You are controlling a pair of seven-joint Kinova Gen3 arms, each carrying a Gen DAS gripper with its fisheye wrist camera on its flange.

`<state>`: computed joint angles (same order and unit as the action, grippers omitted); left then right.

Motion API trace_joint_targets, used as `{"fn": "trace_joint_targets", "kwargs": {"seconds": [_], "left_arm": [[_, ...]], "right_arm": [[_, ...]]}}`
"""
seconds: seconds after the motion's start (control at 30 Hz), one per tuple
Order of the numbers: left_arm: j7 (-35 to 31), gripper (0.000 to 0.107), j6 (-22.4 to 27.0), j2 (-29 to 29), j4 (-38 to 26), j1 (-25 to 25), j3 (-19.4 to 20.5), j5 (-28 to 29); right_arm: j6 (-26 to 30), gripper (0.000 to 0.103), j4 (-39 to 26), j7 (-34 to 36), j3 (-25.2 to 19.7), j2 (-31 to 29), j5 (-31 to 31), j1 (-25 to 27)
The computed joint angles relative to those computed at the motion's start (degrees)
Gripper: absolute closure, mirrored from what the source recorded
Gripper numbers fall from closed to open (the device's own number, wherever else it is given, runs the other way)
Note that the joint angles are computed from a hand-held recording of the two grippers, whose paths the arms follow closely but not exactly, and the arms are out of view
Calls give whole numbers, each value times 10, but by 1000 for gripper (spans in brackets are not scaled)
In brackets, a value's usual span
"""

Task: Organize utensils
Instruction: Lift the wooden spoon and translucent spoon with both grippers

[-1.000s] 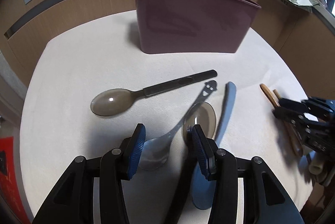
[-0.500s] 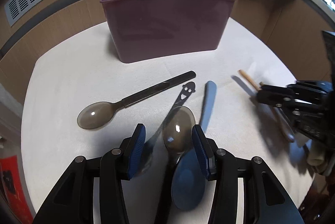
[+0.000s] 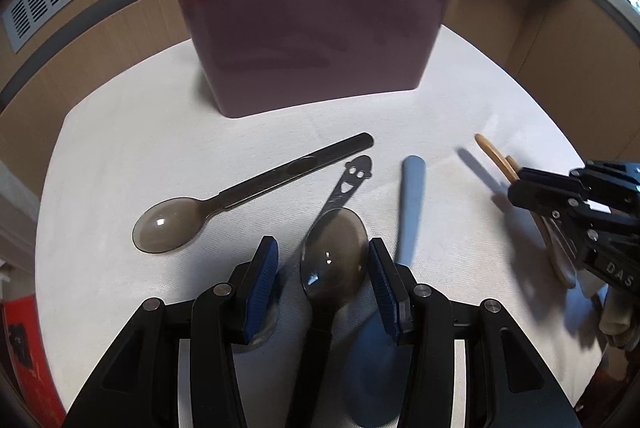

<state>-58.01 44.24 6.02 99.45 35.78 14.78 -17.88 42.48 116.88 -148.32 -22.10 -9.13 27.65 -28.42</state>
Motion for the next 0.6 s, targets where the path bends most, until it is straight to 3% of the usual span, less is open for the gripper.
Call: {"fn": "trace_joint_targets", "kwargs": {"seconds": [0.17, 0.27, 0.37, 0.6], "left_arm": [[9, 61, -13, 0, 4, -1, -2, -2], [35, 72, -32, -1, 14, 6, -5, -30], [57, 74, -47, -12, 28, 4, -7, -40], [168, 74, -124, -126, 100, -34, 19, -76]], "right_arm": [[4, 93, 1, -8, -5, -2, 10, -2], [3, 93, 3, -15, -6, -5, 13, -1], [-2, 93, 7, -22, -9, -12, 20, 3], [-21, 93, 18, -40, -23, -44, 29, 24]]}}
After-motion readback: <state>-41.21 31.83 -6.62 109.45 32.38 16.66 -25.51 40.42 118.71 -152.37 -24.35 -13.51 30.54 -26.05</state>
